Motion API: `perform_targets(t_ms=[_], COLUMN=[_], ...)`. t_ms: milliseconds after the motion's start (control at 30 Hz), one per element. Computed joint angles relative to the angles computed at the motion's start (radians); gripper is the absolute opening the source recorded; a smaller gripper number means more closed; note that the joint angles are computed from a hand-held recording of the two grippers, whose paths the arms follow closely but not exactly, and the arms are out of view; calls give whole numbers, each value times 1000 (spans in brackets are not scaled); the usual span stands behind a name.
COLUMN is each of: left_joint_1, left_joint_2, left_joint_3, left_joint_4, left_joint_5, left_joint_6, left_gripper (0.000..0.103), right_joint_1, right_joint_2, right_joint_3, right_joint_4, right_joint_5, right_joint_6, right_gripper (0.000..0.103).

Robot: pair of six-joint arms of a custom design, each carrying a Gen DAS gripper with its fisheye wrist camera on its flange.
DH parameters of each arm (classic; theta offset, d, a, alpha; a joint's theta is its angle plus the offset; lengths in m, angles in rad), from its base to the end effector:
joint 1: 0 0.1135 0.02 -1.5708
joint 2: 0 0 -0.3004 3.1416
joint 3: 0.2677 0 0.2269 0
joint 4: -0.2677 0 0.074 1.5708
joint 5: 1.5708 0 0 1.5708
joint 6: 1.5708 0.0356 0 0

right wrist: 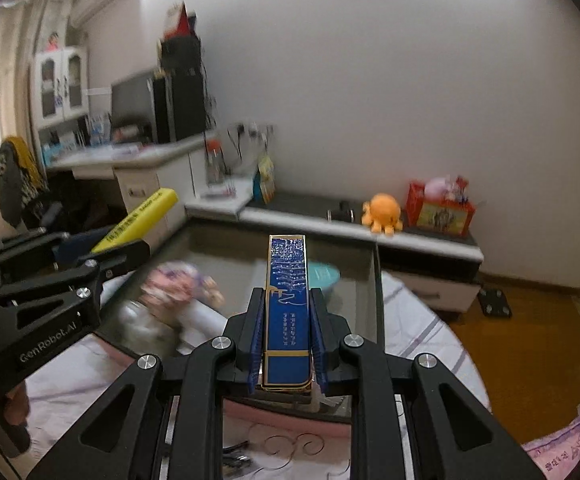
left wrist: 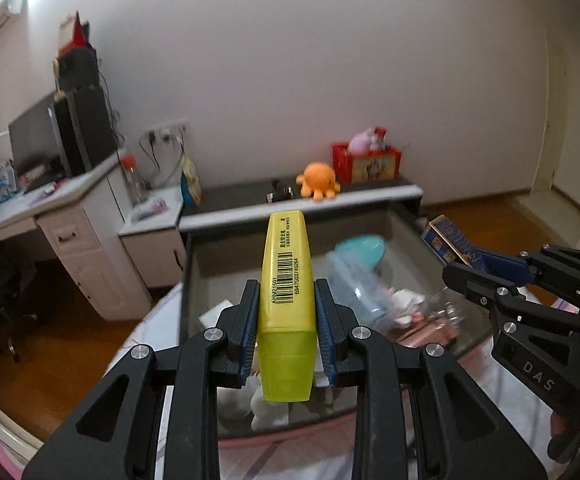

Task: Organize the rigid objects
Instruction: 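Lower both items into the pink box and open both tools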

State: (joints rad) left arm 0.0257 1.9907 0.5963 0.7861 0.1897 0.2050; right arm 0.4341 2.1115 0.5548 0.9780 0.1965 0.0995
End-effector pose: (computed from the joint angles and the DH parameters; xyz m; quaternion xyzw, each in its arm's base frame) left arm 0.3294 0.0018 0.1206 0.1227 0.8750 -0.0304 0.4674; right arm 0.3013 0.1320 0.0935 -0.0997 0.8708 0.0417 0.4796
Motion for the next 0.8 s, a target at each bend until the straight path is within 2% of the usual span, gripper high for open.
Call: perform_targets(t_ms=[133,300,333,367,400,467,567,633,667,733,800], left_joint_1=[-21,-36,-40,-44,-46,-43,-24,2,12,44,73], left_joint_2=[84,107,104,101,94,68,-10,-91,-126,-219,-311], left_joint_3=[93,105,99,87,77,40,-39,-113,-151,-242,-327], left_joint_4=[-69,-48,-43,-31,-25,11,66,113,146,209,260], left_joint_5=[-21,-52,-61,-66,-64,-67,-43,-22,-21,-6,5], left_joint_6=[7,2,1,0,0,-2,-17,-34,-42,-47,-57], left_gripper=[27,28,34,45,51,69,83,92,97,102,103], right_joint_1=[-36,-70,-71,-70,-69,-61,-46,-25,-8,29,73], right_joint_2=[69,90,86,78,67,40,-21,-78,-114,-192,-283], right_joint_3=[72,106,100,78,81,56,13,-47,-77,-157,-225], right_joint_4=[-67,-99,-88,-57,-67,-41,-35,3,10,60,73], right_joint_5=[-8,-16,-16,-14,-9,-5,4,28,52,96,139], right_joint_6=[-8,-19,-16,-12,-9,-7,-2,5,12,25,39], right_gripper=[21,22,22,27,40,56,58,68,77,80,82])
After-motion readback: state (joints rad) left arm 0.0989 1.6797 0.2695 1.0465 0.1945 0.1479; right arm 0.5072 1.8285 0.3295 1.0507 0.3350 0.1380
